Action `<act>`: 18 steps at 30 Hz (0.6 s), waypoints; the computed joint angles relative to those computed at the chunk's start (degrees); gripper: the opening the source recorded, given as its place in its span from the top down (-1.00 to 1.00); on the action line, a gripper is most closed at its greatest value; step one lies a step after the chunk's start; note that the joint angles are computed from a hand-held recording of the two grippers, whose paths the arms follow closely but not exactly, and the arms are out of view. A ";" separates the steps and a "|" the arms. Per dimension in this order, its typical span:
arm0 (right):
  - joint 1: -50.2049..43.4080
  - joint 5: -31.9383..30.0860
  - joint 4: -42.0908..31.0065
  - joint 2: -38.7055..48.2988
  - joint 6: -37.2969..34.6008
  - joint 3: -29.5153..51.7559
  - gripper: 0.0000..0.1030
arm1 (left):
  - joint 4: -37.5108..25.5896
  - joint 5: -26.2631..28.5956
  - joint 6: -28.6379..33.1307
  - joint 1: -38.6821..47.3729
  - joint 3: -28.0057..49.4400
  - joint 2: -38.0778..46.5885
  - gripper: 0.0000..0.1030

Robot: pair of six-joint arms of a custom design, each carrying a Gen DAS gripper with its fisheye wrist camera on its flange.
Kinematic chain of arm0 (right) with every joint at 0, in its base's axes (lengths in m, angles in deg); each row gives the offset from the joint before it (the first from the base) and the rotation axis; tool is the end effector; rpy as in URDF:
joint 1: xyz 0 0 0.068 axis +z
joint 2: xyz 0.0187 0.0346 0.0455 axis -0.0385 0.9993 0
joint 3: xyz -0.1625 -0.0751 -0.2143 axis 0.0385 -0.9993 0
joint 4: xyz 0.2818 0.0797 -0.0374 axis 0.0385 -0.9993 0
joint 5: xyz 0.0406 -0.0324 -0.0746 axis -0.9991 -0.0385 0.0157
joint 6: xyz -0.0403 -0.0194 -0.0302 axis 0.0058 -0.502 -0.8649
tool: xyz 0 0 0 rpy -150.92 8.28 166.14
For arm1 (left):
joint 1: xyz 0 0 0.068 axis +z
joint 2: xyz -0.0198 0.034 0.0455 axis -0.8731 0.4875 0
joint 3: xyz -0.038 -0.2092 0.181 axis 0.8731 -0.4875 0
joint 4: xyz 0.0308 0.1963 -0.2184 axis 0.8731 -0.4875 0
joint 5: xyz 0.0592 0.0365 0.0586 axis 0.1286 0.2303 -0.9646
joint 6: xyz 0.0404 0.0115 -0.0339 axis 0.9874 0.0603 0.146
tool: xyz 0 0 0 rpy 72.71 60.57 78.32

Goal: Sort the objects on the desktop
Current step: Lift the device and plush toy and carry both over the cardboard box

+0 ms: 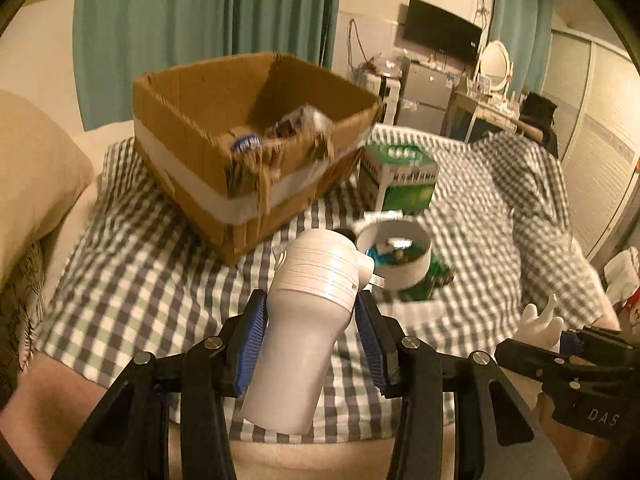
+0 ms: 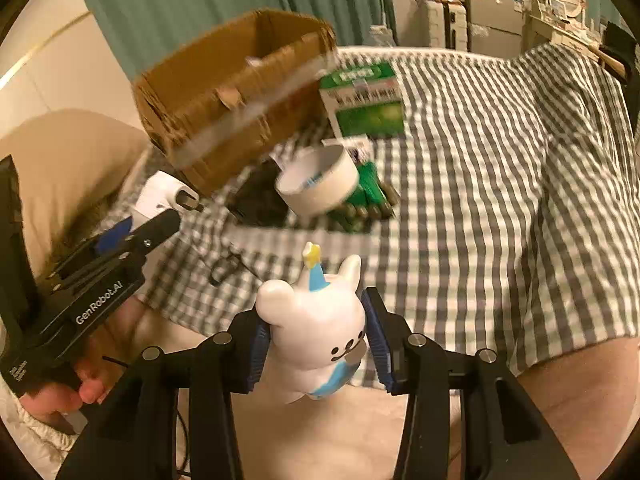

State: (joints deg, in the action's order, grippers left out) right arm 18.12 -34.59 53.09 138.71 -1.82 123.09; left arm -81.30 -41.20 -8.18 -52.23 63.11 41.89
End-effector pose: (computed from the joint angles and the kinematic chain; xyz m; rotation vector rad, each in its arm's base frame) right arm 0.3104 0.1179 0.1830 -0.1143 2.5344 0.3595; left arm 0.3187 0.0387 0.1700 0.1027 2.3224 -0.1729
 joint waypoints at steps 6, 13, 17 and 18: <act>-0.07 -2.60 -1.60 -0.72 -0.75 5.28 0.16 | -2.33 3.15 -0.82 2.20 4.12 -3.04 0.11; 0.12 -4.23 -1.47 5.64 -1.65 15.75 0.16 | -3.61 5.69 -1.90 5.06 12.44 -0.48 0.11; 0.46 -4.68 -1.70 11.35 -2.15 23.44 0.16 | -3.33 5.44 -1.38 5.82 17.47 3.51 0.11; 0.57 -4.72 -1.72 12.48 -2.10 25.05 0.16 | -3.29 5.35 -1.53 5.99 18.49 4.42 0.11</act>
